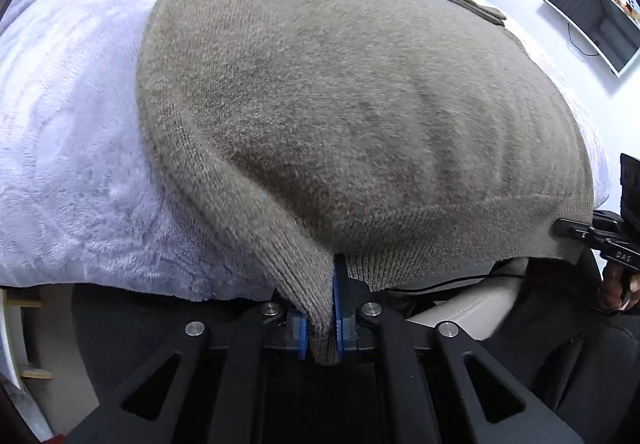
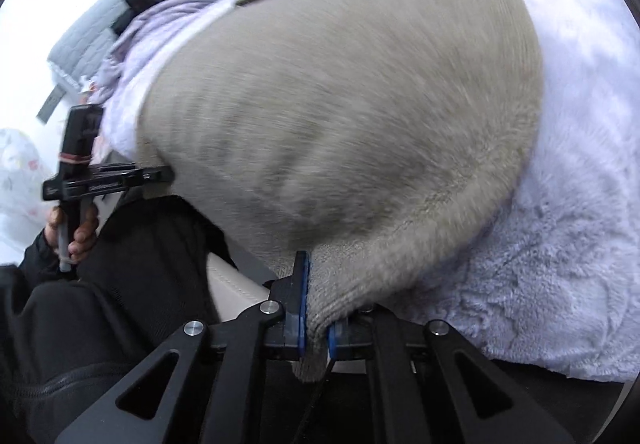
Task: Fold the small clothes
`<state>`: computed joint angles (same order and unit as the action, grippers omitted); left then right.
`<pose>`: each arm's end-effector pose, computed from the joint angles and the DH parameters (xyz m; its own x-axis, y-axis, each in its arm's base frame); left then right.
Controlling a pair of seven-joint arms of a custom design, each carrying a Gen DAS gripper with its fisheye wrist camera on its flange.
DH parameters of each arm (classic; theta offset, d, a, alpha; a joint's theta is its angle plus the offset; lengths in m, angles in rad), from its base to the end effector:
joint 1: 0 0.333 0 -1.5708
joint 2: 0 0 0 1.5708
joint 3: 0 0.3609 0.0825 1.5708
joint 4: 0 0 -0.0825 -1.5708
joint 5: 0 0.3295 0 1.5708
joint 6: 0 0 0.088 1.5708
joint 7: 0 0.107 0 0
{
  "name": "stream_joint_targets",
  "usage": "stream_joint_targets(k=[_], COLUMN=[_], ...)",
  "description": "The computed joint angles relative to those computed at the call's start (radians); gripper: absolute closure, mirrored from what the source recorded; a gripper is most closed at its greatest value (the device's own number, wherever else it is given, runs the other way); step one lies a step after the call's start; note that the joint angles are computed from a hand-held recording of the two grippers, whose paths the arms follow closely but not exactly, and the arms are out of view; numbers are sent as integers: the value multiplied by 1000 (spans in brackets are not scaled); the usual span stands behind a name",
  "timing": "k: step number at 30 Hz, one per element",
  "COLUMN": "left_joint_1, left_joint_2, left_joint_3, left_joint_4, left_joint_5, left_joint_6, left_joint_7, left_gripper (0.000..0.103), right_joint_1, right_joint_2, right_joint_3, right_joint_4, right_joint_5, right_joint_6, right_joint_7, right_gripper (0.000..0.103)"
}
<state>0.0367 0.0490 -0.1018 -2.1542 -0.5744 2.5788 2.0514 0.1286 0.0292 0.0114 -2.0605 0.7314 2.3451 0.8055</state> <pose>0.5336 -0.0245 0.4918 -0.1701 -0.9465 0.2744 -0.9016 0.0371 -0.4309 0.5275 0.0844 0.5216 0.4864 -0.8001 -0.3511 -0.8299 -0.2973 -0.4721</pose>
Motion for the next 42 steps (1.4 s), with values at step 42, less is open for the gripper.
stream_joint_targets(k=[42], left_joint_1=[35], left_joint_2=[119], left_joint_3=[-21], left_joint_4=[441], left_joint_5=[-350], left_joint_6=[71], left_joint_7=[285], left_gripper=[93], right_joint_1=[-71], right_joint_2=[159], right_joint_3=[25], right_joint_4=[491], right_joint_5=[329], right_joint_6=[6], right_joint_7=[-95], right_gripper=[96])
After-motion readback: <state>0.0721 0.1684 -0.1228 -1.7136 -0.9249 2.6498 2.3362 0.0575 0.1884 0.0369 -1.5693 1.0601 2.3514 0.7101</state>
